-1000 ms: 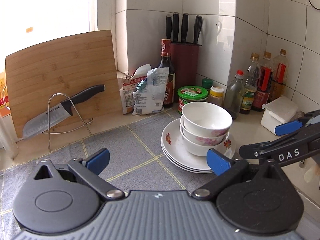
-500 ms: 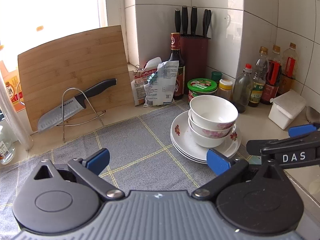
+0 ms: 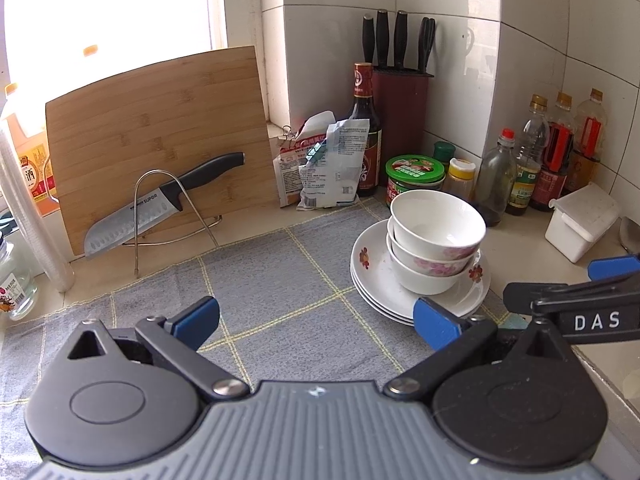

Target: Organize plates and bowls

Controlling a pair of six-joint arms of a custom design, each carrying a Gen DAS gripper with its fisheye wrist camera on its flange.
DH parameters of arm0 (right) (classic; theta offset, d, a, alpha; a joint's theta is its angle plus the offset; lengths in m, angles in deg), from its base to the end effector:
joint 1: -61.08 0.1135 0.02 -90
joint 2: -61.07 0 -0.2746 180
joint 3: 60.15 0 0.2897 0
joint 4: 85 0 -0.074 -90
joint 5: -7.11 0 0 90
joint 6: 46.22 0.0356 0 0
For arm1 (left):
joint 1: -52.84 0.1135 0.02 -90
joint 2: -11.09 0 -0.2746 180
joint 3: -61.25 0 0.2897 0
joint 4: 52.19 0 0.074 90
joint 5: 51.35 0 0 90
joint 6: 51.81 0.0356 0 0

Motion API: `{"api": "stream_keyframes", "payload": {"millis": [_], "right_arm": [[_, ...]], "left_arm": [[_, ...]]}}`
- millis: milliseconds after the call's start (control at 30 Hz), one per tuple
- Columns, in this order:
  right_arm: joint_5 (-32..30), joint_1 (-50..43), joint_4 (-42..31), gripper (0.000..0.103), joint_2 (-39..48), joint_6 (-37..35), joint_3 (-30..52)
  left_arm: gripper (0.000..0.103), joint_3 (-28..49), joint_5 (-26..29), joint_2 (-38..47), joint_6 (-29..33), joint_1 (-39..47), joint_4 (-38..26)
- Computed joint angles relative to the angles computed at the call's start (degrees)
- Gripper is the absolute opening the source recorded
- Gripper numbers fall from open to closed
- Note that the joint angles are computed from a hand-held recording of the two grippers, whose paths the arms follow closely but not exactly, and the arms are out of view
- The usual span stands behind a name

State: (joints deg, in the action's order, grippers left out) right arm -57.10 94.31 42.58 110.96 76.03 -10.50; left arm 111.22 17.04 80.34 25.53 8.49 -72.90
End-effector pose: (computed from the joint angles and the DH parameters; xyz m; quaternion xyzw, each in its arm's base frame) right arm 0.1734 0.0951 0.2380 0.0635 0.9241 -0.0091 0.3768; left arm 0.2081 -0.1851 0.2058 0.1668 0.8780 -0.0488 0.4460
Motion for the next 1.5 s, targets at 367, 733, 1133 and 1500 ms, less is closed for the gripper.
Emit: {"api": "stream_keyframes", "payload": {"millis": [367, 733, 1133, 1500], "right_arm": [[-0.1, -0.2, -0.6, 0.103, -0.3, 0.2, 0.0], [-0.2, -0.3, -1.2, 0.103, -0.5, 0.3, 0.0], [-0.2, -0.9, -1.9, 0.103, -0.3, 0.1, 0.5], [-0.1, -1.0, -2.2, 0.103, -0.4, 0.0, 0.6]], "left_arm": [[0.102, 0.2, -0.3, 0.1, -0.8, -0.4, -0.6], [0.102, 0.4, 0.1, 0.4, -0.8, -0.3, -0.7], [0.102, 0.5, 0.3, 0.4, -0.6, -0.4, -0.7], [0.102, 0.7, 0.5, 0.4, -0.3, -0.3, -0.7]]}}
